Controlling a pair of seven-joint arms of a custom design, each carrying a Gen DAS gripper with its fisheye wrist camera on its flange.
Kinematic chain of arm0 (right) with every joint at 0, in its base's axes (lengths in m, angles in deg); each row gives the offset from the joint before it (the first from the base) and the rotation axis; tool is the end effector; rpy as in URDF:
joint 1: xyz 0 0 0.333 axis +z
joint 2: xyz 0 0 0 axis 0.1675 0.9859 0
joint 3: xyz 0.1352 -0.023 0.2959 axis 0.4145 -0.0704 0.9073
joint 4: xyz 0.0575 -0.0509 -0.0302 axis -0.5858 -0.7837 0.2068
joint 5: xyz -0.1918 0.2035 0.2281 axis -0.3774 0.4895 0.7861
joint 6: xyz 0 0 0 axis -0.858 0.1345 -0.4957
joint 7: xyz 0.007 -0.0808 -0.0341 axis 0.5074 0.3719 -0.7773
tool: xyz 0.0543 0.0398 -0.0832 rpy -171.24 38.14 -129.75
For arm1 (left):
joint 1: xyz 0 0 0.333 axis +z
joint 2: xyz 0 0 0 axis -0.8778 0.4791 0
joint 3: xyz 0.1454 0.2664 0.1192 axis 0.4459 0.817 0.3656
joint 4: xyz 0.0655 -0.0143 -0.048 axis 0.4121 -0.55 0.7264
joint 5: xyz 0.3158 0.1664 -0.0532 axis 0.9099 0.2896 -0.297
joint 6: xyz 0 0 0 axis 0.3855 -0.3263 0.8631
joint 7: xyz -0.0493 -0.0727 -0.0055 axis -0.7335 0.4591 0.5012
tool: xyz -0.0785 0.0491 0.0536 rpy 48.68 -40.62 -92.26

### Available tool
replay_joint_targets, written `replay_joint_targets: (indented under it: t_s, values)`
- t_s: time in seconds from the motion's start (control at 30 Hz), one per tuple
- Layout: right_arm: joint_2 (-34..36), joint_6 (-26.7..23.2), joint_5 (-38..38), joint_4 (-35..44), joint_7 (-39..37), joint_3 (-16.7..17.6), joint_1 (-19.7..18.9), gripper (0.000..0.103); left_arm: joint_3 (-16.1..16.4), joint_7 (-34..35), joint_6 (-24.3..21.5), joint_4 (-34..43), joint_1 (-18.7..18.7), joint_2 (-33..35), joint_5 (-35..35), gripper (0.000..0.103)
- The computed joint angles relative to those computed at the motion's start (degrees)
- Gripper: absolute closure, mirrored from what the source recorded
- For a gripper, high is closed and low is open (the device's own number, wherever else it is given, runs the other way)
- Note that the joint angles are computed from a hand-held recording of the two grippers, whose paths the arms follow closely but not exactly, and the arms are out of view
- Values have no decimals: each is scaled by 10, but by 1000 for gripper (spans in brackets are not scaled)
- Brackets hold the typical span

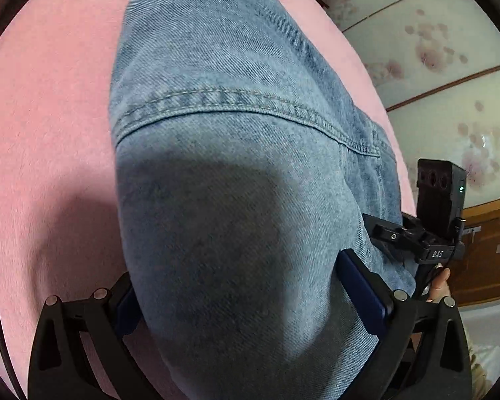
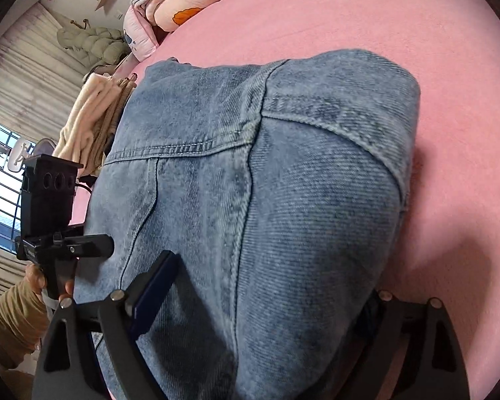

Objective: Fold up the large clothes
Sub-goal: 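Lift the bundle with both grippers and carry it to the clothes stack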

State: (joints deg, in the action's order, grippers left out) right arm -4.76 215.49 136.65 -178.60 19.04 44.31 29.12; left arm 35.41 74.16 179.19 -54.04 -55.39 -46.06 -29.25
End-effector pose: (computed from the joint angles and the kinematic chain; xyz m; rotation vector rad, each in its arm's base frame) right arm 0.5086 0.2790 0.3135 -1.8147 1.7110 0.2661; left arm 0.5893 -0.1062 0.3202 1.6321 -2.1034 0.7522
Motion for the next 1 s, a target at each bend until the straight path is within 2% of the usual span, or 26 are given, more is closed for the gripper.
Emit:
replay_joint_targets:
  t_s: [0.13,0.27,0.47,0.63,0.7,0.87,0.93,1.0]
  values:
    - [0,19,-1,-1,-1,2,6,19,0,-10,1,4,-6,1,13,1]
    - [10,30,8,12,6,9,4,30,-1,-16,10,5,-10,3,22,1]
    - [7,58,-22,5,42,3,20,52,-6,-31,74,-27,-32,-20,46,16]
    - [-11,76,-136,-10,172,-31,61,66,-11,-38,112,-54,-42,-51,49,34]
    - [-31,88,-208,-28,253,-64,97,77,-12,-33,121,-68,-44,-70,43,42]
    - [-95,102,-349,-79,416,-113,168,80,2,15,111,-131,-53,-159,6,52]
    - [-121,103,-379,-101,458,-108,179,80,19,32,88,-159,-59,-200,-4,53]
    - [-147,110,-379,-123,477,-85,178,81,42,46,55,-191,-62,-245,-14,53]
